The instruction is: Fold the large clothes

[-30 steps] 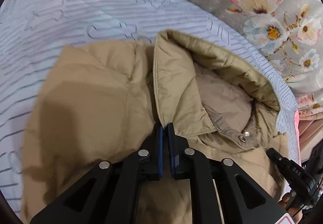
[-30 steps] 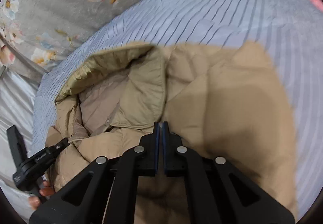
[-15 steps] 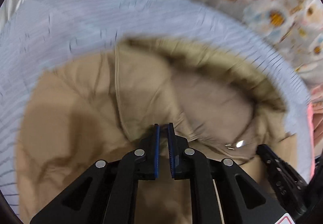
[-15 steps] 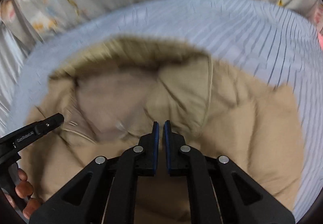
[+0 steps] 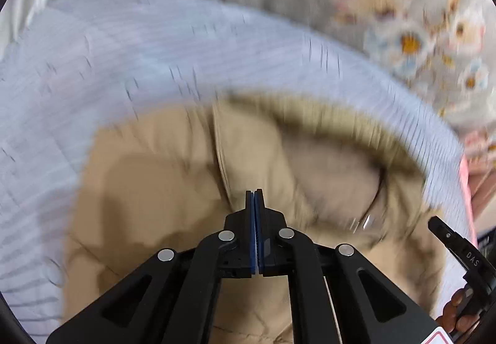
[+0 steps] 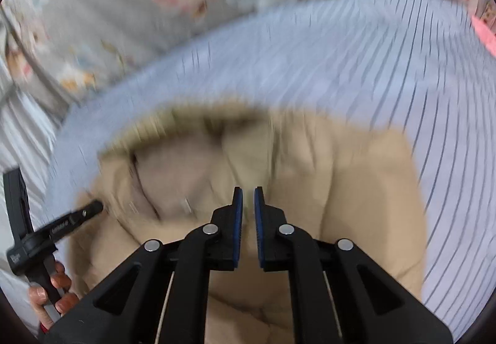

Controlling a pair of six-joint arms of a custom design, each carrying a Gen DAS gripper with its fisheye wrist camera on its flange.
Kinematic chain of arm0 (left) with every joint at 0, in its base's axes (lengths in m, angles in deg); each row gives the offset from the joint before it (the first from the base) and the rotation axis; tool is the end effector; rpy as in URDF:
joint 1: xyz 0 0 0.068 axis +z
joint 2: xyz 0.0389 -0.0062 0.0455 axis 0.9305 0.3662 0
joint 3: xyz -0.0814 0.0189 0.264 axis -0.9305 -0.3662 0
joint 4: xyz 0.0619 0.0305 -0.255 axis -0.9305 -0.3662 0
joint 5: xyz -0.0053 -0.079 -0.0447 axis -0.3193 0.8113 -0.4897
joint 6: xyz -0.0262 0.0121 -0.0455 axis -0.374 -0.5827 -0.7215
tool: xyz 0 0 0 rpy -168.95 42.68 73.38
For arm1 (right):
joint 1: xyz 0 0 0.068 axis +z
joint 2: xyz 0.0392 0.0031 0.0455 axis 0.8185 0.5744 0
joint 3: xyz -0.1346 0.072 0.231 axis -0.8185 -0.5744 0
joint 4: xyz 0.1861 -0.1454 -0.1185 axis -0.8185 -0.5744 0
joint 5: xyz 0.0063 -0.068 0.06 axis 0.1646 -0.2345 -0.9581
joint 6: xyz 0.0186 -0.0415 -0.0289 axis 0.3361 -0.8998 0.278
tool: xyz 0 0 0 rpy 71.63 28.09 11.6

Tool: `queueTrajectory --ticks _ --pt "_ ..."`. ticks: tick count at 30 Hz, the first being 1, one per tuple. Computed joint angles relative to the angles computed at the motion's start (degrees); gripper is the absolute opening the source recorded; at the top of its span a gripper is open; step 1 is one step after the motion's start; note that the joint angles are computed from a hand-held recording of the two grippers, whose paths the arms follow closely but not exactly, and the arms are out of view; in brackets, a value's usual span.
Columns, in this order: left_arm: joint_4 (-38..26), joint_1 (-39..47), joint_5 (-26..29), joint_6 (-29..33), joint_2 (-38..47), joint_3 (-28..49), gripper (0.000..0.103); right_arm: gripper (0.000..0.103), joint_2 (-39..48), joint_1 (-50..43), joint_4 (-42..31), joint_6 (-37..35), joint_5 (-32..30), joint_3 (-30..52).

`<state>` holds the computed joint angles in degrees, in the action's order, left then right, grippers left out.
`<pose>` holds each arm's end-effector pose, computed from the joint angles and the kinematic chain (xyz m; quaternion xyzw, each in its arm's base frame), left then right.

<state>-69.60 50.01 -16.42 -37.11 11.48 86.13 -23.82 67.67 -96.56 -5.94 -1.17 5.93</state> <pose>0.3109 -0.1155 0.2196 0.1654 0.9304 -0.2011 0.2578 0.1252 0.0201 0.1956 0.3389 0.8715 0.0883 0.3433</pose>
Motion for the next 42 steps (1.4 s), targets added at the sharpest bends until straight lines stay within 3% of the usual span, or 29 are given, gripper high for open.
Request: queueTrajectory --ticks 4,8,10,13,20,29,33,37,42 --pt "-3.5 1.1 2.1 -8.4 7.0 13.9 0.007 0.016 7.2 -16.8 11.7 -5.6 -12.2 4.5" --pt "-8.4 0.7 3.6 -16.1 18.8 25.7 0.007 0.018 21.1 -20.7 19.4 -3.2 -12.2 8.0" --pt "-10.1 -0.3 4.4 -16.0 22.7 28.1 0.007 0.018 28.1 -20.4 22.6 -3.4 -13.9 8.6" --pt "-10.6 -2.5 1.6 -10.5 22.9 25.8 0.007 0.018 32.3 -18.3 25.0 -6.7 -19.0 7.6" --pt "-4.3 -3.4 -3.9 -0.6 16.8 12.1 0.007 0.015 29.2 -8.0 18.2 -12.8 -5.6 4.8" --pt "7.1 -4.8 -7.7 0.7 16.1 5.3 0.008 0.014 34.1 -4.4 24.0 -12.0 -0.1 1.7" --pt "14.0 -6.8 -12.0 1.2 14.3 0.4 0.008 0.014 38.4 1.9 22.7 -9.5 8.7 3.9" --pt "16.1 -7.9 -14.3 1.4 14.2 -0.6 0.008 0.014 42.1 4.7 20.2 -8.7 13.3 6.7" --pt "17.1 -8.2 -15.1 1.5 14.4 -0.9 0.008 0.014 41.3 4.2 20.8 -8.7 13.0 5.9"
